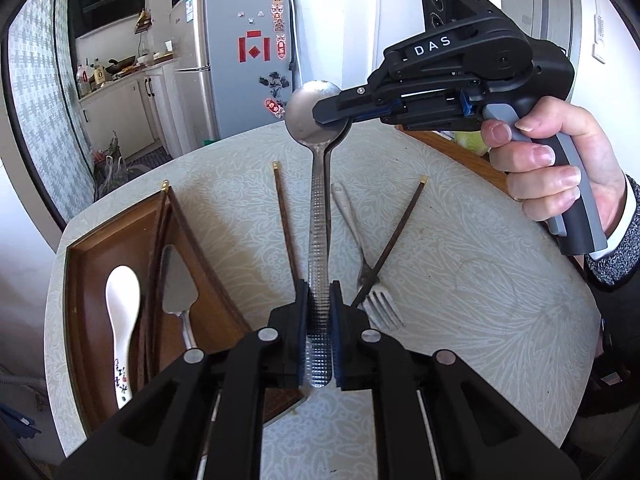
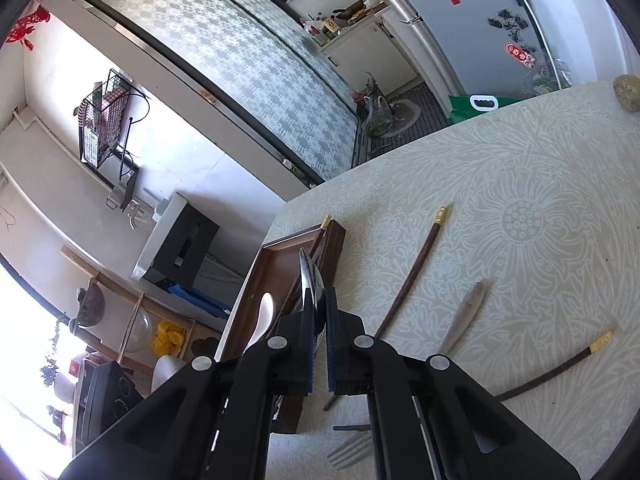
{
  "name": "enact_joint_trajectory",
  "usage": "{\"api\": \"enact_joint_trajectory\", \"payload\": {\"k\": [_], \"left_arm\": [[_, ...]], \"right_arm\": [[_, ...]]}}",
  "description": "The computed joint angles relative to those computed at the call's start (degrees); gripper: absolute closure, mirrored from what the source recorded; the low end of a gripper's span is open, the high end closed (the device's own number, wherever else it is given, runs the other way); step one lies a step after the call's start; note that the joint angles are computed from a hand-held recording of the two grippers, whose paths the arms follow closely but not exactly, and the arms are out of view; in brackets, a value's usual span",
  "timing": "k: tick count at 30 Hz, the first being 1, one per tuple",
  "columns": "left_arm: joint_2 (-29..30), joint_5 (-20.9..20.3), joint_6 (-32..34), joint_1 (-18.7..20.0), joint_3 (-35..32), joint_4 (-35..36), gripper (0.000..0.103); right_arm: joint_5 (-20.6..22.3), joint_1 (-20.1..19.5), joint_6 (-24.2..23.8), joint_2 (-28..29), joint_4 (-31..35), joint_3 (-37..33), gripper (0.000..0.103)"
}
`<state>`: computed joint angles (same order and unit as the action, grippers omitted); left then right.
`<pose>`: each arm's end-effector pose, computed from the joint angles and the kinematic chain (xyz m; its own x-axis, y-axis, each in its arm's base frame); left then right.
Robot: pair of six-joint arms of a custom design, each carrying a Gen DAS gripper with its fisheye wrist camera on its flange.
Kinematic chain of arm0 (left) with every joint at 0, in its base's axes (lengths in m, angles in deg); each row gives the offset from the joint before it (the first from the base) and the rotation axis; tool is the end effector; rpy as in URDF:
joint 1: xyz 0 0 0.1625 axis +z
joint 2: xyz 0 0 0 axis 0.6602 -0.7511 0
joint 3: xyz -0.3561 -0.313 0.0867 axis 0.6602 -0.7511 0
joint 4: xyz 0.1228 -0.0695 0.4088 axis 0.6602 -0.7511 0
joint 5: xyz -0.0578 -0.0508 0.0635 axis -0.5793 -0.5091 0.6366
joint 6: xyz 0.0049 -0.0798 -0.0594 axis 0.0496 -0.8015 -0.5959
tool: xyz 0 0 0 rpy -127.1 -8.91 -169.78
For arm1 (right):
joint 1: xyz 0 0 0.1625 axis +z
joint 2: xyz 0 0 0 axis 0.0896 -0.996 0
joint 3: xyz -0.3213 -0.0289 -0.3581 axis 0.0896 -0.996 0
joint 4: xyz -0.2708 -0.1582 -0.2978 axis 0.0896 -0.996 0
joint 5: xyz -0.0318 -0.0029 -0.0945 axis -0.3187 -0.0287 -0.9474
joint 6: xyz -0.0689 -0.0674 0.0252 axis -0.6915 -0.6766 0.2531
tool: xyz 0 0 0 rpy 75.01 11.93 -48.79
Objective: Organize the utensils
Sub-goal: 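Carry the held steel spoon over the brown tray and open the left tool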
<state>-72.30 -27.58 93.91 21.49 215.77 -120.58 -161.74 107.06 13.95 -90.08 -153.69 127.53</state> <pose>-0.0762 -0.4844 0.2748 -0.3211 0.8833 -0.3416 0.9455 0.3196 -0.0624 0.2963 -0.4611 0.0805 -0.9976 0.0160 0.0675 -0.0394 0.6700 -0.7413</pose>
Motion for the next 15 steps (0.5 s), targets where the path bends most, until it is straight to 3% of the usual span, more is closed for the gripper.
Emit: {"api": "enact_joint_trajectory", "payload": {"k": [15], "left_arm": [[-1.0,1.9,1.2,6.7,-4.0,1.0,0.092]], "right_arm": [[1.7,0.3,-0.3,7.2,11.6,-12.4,0.098]]}}
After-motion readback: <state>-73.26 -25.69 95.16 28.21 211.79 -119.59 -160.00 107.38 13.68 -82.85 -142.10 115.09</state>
